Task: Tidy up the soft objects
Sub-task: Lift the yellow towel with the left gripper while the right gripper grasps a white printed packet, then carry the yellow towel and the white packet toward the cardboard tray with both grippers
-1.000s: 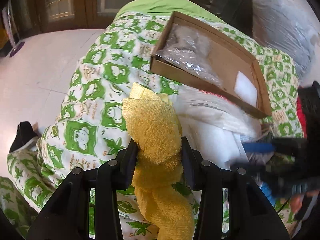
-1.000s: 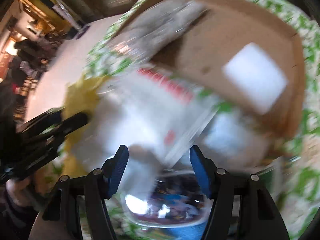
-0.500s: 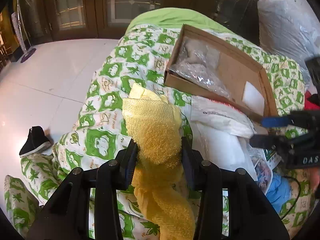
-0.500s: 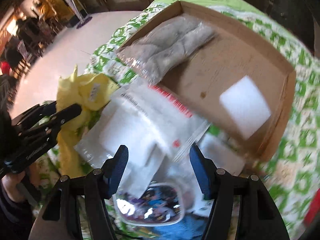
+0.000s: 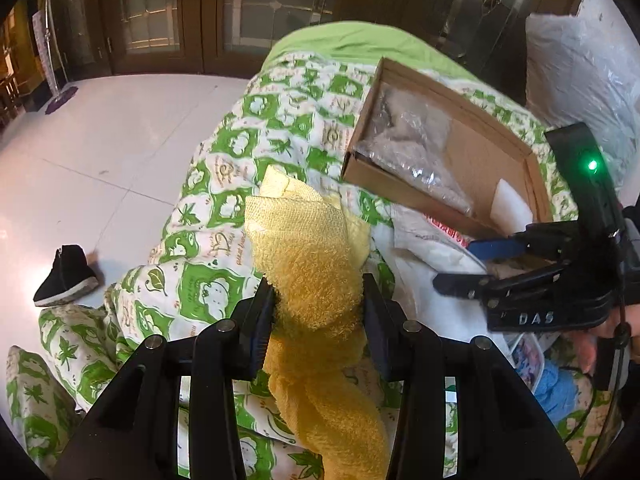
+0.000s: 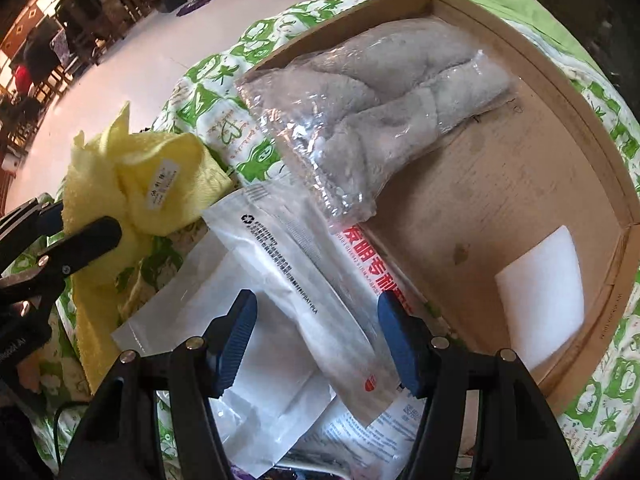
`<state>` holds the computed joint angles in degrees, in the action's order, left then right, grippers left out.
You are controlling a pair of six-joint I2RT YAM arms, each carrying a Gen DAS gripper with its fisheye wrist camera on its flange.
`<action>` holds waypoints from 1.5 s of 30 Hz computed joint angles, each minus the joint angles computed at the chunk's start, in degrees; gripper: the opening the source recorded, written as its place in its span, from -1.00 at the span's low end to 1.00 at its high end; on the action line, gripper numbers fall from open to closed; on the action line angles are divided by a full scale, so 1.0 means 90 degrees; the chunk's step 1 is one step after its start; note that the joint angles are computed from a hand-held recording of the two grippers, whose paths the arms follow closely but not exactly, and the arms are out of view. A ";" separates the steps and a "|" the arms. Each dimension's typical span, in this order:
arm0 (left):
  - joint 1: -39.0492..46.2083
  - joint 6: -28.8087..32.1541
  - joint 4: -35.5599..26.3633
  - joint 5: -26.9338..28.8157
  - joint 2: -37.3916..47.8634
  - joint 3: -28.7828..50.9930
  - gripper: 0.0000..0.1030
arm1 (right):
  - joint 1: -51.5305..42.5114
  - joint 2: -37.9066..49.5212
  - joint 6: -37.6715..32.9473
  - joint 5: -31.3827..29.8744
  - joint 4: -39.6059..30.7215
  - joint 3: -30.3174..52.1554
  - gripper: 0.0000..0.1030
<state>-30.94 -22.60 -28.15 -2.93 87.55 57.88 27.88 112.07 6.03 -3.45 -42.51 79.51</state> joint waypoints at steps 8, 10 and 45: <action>0.0017 0.0096 -0.0381 0.0243 0.0616 0.0367 -0.12 | -0.0022 -0.0254 0.0092 -0.0074 0.0128 -0.0338 -0.45; 0.0037 0.0078 -0.0583 0.0361 0.0831 0.0498 0.06 | 0.0050 -0.0441 0.0214 -0.0065 0.0193 -0.0564 -0.50; -0.0104 0.0231 -0.0326 0.0501 0.0676 0.0370 -0.02 | -0.0606 -0.1726 -0.1389 -0.0803 0.0581 -0.2311 0.39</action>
